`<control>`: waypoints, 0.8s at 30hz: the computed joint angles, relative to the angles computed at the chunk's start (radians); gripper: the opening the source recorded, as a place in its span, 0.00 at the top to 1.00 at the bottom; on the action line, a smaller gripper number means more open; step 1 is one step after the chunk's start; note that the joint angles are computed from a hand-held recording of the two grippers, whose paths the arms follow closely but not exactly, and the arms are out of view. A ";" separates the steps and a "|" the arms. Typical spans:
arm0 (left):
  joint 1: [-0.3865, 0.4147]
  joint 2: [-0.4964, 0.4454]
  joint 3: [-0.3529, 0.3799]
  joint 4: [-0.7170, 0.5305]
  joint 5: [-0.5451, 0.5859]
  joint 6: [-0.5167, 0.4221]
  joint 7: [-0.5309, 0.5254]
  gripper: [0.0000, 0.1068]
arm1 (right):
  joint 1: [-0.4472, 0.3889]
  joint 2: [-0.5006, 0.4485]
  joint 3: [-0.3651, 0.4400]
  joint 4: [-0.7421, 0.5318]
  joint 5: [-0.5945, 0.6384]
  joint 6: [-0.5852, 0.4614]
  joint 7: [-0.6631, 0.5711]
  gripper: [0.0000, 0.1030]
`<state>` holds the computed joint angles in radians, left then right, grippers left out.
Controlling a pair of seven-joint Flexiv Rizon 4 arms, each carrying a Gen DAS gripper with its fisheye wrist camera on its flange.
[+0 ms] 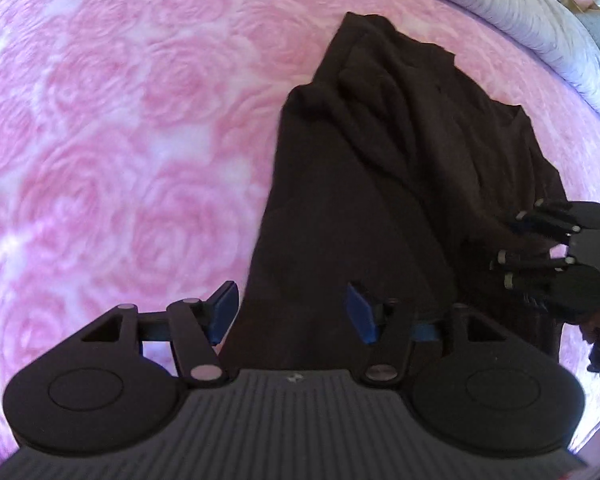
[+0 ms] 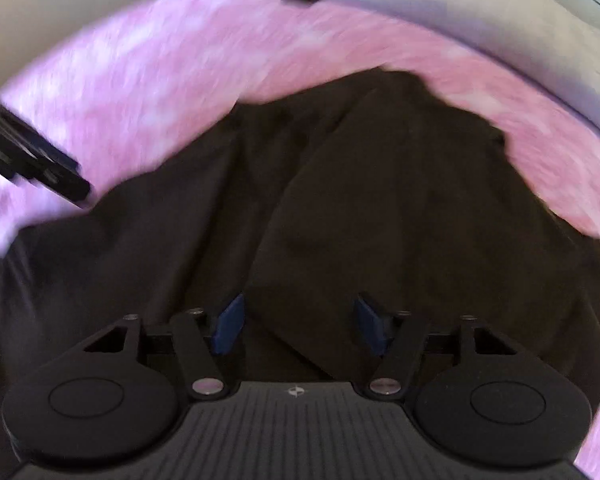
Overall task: Fold clothes
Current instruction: 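Lower the shirt onto the bed and open both grippers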
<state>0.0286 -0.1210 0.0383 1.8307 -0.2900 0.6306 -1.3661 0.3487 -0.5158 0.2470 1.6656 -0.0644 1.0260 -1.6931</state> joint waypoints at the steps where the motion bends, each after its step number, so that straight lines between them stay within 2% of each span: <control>1: 0.000 0.004 0.002 -0.001 0.007 -0.002 -0.008 0.48 | 0.014 0.004 -0.017 -0.002 -0.022 -0.022 0.019 0.87; 3: -0.001 0.009 0.001 -0.008 0.010 0.006 -0.004 0.48 | 0.005 0.054 -0.023 0.023 -0.004 -0.025 0.072 0.90; 7: -0.010 -0.009 -0.018 -0.032 -0.003 0.047 0.053 0.47 | -0.014 0.267 -0.083 0.175 -0.078 -0.026 0.216 0.93; 9: -0.022 -0.027 -0.031 -0.048 -0.009 0.068 0.081 0.44 | -0.037 0.378 -0.118 0.261 -0.167 -0.046 0.325 0.93; 12: -0.048 -0.061 -0.055 -0.084 0.005 0.095 0.138 0.42 | -0.113 0.508 -0.159 0.390 -0.369 -0.101 0.560 0.92; 14: -0.070 -0.091 -0.074 -0.112 0.021 0.104 0.186 0.41 | -0.182 0.556 -0.168 0.445 -0.472 -0.197 0.704 0.88; 15: -0.083 -0.104 -0.082 -0.124 0.034 0.112 0.211 0.40 | -0.208 0.562 -0.168 0.456 -0.490 -0.253 0.754 0.74; 16: -0.098 -0.116 -0.092 -0.133 0.048 0.123 0.246 0.39 | -0.229 0.566 -0.170 0.459 -0.477 -0.300 0.791 0.64; 18: -0.125 -0.131 -0.121 -0.134 0.049 0.158 0.353 0.38 | -0.262 0.576 -0.172 0.466 -0.429 -0.341 0.866 0.65; 20: -0.150 -0.143 -0.153 -0.123 0.024 0.190 0.475 0.37 | -0.276 0.592 -0.159 0.483 -0.421 -0.336 0.926 0.64; 22: -0.180 -0.159 -0.186 -0.114 -0.001 0.213 0.594 0.32 | -0.271 0.603 -0.141 0.503 -0.391 -0.293 0.937 0.55; 24: -0.217 -0.196 -0.216 -0.126 -0.020 0.215 0.679 0.30 | -0.257 0.620 -0.122 0.532 -0.332 -0.238 0.934 0.51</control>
<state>-0.1886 -0.3168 -0.1781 1.7042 -0.3098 0.8452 -0.6872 0.0919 0.1039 0.1245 2.1973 -0.3964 0.7877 -0.7587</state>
